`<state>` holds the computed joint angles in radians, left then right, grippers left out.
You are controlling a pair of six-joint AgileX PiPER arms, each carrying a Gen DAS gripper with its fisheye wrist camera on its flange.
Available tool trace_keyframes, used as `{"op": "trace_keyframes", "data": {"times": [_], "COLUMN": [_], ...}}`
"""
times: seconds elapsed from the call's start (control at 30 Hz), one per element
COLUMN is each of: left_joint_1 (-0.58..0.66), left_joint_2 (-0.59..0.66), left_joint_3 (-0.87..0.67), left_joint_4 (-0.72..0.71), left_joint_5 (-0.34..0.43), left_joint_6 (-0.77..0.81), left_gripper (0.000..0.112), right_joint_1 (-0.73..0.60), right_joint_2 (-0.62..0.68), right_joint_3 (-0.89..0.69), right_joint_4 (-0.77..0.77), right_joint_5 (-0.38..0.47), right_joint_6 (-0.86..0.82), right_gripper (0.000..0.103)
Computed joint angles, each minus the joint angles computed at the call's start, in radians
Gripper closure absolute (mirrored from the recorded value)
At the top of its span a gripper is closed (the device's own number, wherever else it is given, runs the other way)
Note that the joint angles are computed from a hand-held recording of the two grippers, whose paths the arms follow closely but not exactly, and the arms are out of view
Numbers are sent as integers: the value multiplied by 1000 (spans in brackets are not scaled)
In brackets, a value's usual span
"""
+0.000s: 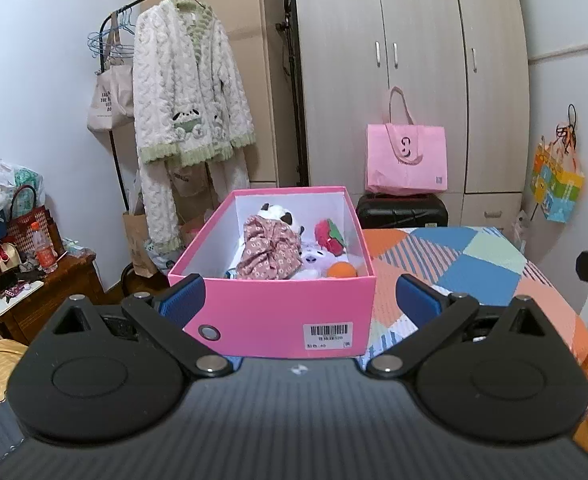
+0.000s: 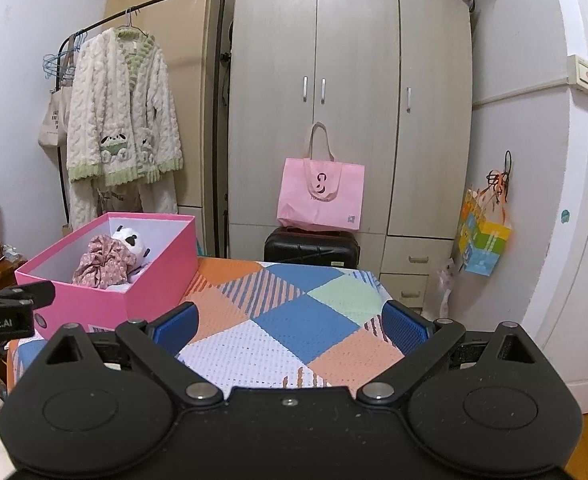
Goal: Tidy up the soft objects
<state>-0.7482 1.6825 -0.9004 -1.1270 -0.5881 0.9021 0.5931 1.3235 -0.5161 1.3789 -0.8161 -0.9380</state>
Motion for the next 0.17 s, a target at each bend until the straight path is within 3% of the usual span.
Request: {"op": "trace_keyframes", "data": {"times": [0.17], "left_joint_1": [0], "left_joint_2": [0], "left_joint_3": [1], "left_joint_4": [-3], "left_joint_5": [0], "left_joint_6": [3], "left_gripper": [9], "right_joint_1": [-17], "right_joint_2": [10], "right_joint_3": [-5], "right_joint_4": [-9], "right_joint_5": [23], "right_joint_6": [-2], "right_gripper": [3]}}
